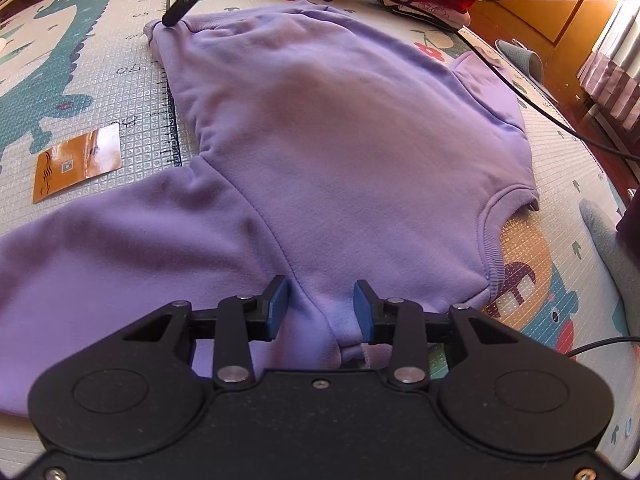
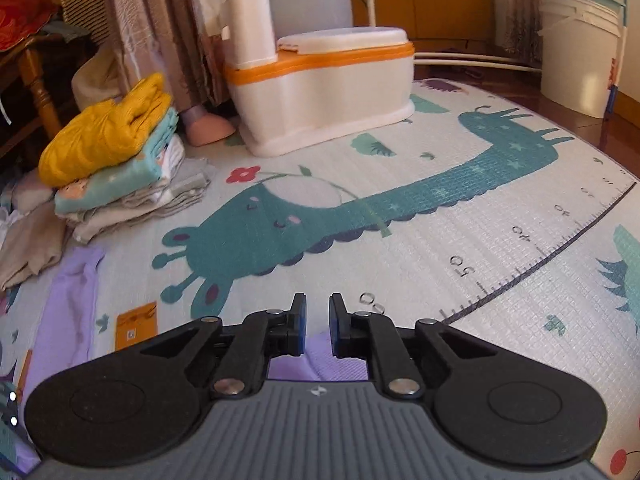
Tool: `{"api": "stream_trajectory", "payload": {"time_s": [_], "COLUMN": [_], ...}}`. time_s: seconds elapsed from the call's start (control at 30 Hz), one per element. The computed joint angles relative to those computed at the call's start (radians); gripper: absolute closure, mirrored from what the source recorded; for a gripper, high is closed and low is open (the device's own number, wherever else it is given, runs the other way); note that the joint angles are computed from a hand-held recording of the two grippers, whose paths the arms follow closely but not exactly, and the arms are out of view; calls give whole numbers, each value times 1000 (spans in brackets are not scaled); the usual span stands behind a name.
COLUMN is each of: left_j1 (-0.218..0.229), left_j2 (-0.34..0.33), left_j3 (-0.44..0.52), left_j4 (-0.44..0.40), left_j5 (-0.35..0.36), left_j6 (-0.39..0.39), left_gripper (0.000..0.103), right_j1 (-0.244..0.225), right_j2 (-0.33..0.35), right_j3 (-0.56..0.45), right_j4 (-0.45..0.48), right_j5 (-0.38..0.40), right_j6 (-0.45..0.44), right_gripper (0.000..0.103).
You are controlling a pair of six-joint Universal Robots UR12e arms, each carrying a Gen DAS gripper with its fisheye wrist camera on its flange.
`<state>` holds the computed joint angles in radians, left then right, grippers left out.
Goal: Fold clothes
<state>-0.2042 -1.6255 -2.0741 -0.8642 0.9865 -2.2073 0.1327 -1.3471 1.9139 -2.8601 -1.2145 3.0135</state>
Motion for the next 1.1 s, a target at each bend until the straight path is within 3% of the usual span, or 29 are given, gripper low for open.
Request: {"api": "stream_trajectory", "payload": {"time_s": [0.03,0.13,0.2,0.37,0.6,0.67,0.77,0.83,0.97,1.1], "left_j1": [-1,-4,-7,-7,-12,-13,-13,-12,-6,-6], "left_j2": [1,3,5,7,10,9,12,12,9,9], "left_j3": [-2,-3,-3,-6,-9,-8,-12,-13,-11,-11], "left_j4": [3,5,3,-4,-5,-8,0,0,-14,-14], "left_j5": [1,6,8,3,6,7,7,4,-8,-9], "left_j6": [-1,-2,-1,19,28,29,22,23,31,32], "left_gripper": [69,68,65,56,51,51,51,51,51,51], "right_j1": [10,56,65,85,86,94,76,82,79,103], "right_j2": [2,41,67,56,41,71,102,103,54,-11], "right_j3": [-6,-32,-40,-42,-19,-53,-81,-101,-38,28], "right_j4": [49,90,55,63,-35,5,43,72,-60,-49], "right_j5": [-9,-143,-169,-236,-186,-236,-196,-221,-165,-122], "right_j6": [-25,5,43,12,-23,-8,38,44,61,-35], "right_gripper": [89,89,90,90,88,88,81,78,76,77]}}
